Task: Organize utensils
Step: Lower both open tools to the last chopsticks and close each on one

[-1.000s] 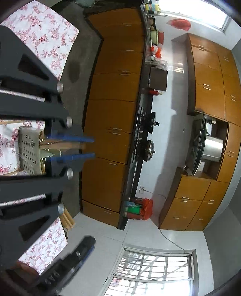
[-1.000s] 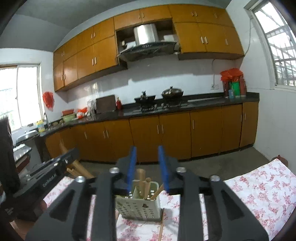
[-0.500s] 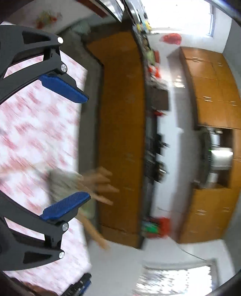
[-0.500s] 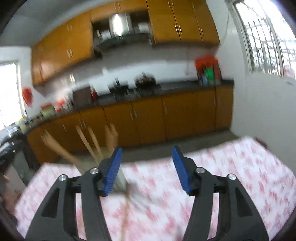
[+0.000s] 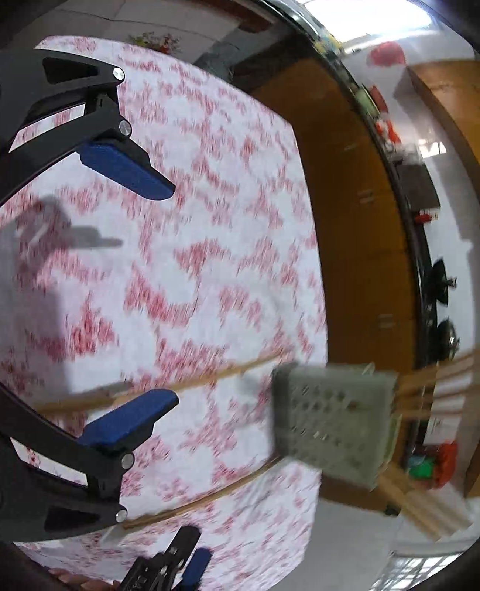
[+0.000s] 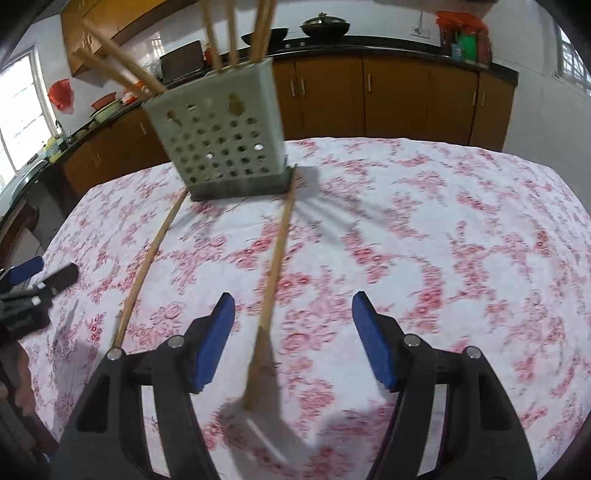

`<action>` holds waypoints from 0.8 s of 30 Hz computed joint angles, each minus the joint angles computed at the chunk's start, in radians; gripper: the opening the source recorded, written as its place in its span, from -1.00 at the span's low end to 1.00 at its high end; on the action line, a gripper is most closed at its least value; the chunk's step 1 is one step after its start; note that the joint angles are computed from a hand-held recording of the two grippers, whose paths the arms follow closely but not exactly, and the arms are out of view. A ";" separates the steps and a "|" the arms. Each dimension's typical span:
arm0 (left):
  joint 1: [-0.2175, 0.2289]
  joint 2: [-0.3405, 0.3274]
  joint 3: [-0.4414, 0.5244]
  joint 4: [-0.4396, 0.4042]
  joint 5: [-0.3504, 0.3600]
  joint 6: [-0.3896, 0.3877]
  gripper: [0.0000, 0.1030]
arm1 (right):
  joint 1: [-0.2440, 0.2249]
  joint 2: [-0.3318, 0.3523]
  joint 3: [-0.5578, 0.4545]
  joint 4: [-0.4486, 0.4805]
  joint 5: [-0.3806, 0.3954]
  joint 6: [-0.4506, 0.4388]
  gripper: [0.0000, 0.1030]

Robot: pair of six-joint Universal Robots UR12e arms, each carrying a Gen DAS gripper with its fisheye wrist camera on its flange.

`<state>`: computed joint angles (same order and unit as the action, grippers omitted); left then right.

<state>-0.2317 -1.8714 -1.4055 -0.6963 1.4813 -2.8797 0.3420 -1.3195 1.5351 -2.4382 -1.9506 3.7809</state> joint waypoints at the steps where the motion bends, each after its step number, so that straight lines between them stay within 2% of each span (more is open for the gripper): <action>1: -0.005 -0.001 -0.001 -0.016 -0.015 0.005 0.97 | 0.000 0.004 0.000 0.002 0.003 0.001 0.21; 4: -0.018 -0.007 -0.005 -0.022 -0.025 0.004 0.96 | 0.001 0.015 -0.010 0.026 0.010 0.004 0.01; 6: -0.025 -0.012 -0.006 -0.025 -0.024 0.003 0.89 | 0.000 0.019 -0.011 0.048 0.012 0.007 -0.26; 8: -0.032 -0.019 -0.004 -0.034 -0.017 -0.001 0.65 | 0.007 0.019 -0.006 0.044 -0.028 -0.003 -0.43; 10: -0.033 -0.026 0.006 -0.072 -0.030 -0.009 0.26 | 0.008 0.014 -0.002 0.050 -0.044 0.003 -0.60; 12: -0.032 -0.030 0.009 -0.089 -0.043 -0.025 0.07 | 0.005 0.010 0.004 0.051 -0.045 0.020 -0.82; 14: -0.031 -0.027 -0.004 -0.061 -0.051 -0.037 -0.10 | 0.000 0.005 0.013 0.037 -0.034 0.028 -0.83; 16: -0.032 -0.027 -0.004 -0.059 -0.046 -0.030 -0.45 | 0.001 0.005 0.012 0.041 -0.038 0.021 -0.84; 18: -0.029 -0.032 0.008 -0.073 -0.040 -0.026 -0.68 | 0.002 0.004 0.011 0.055 -0.057 0.025 -0.84; 19: -0.023 -0.038 0.019 -0.081 -0.033 -0.031 -0.75 | -0.001 0.002 0.015 0.056 -0.061 0.035 -0.84; 21: -0.009 -0.046 0.030 -0.080 -0.015 -0.050 -0.75 | -0.007 -0.008 0.026 0.061 -0.071 0.056 -0.84; 24: 0.012 -0.053 0.038 -0.079 -0.029 -0.063 -0.75 | -0.014 -0.019 0.037 0.071 -0.087 0.072 -0.84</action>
